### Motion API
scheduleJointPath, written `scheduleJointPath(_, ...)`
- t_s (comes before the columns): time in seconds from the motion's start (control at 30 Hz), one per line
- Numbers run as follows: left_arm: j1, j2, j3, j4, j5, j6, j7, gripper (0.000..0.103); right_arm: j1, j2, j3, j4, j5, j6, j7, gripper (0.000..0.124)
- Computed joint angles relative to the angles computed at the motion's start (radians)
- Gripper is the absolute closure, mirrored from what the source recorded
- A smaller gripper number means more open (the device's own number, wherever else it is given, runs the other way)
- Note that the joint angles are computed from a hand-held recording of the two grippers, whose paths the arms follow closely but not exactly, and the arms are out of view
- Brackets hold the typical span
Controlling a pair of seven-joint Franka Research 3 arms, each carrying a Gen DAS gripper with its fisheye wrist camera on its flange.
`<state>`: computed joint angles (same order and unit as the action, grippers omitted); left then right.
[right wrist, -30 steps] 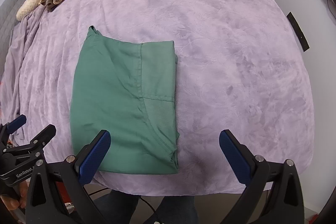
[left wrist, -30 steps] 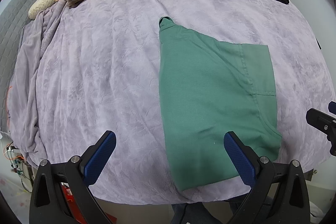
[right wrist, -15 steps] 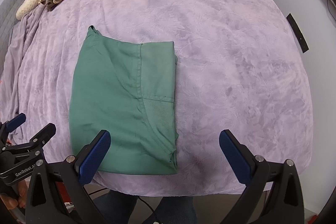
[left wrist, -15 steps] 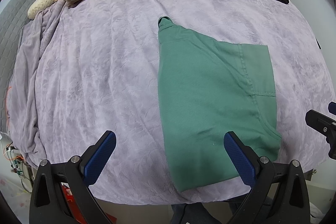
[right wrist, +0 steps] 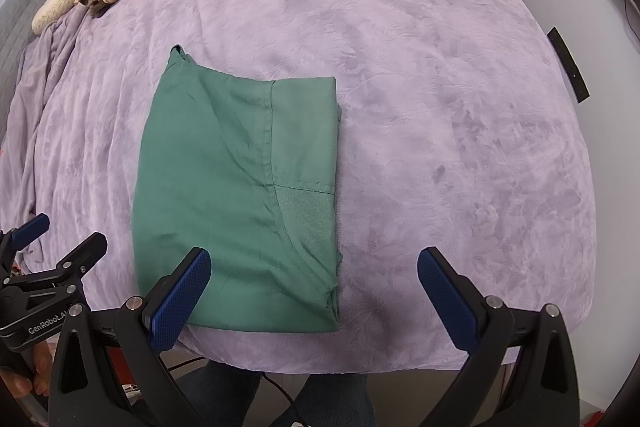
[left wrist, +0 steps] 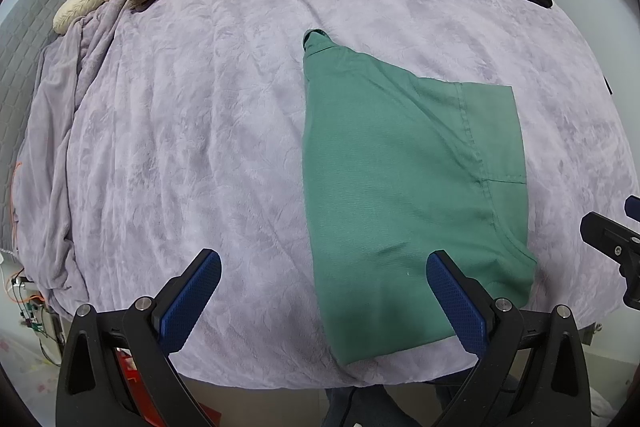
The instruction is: Fold large clothes
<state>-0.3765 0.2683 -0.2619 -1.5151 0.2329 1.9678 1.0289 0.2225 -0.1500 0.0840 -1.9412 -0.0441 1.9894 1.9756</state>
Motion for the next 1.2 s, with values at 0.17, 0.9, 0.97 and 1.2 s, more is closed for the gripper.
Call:
scheduleJointPath(0.17, 0.0, 0.001, 0.0, 0.002, 0.0, -0.002, 0.0, 0.0, 0.0, 0.0, -0.001, 0.0, 0.001, -0.001, 0.0, 0.021)
scheduleJointPath(0.9, 0.005, -0.019, 0.0, -0.021, -0.003, 0.01, -0.001, 0.0, 0.002, -0.004, 0.002, -0.004, -0.003, 0.004, 0.0, 0.021)
scheduleJointPath(0.97, 0.006, -0.022, -0.001, -0.023, -0.006, 0.013, -0.001, 0.0, 0.002, -0.004, 0.002, -0.005, -0.003, 0.004, 0.0, 0.021)
scheduleJointPath(1.2, 0.002, -0.014, -0.001, -0.01, -0.006, 0.003, -0.016, 0.0, 0.003, -0.004, 0.003, -0.004, -0.004, 0.003, 0.003, 0.021)
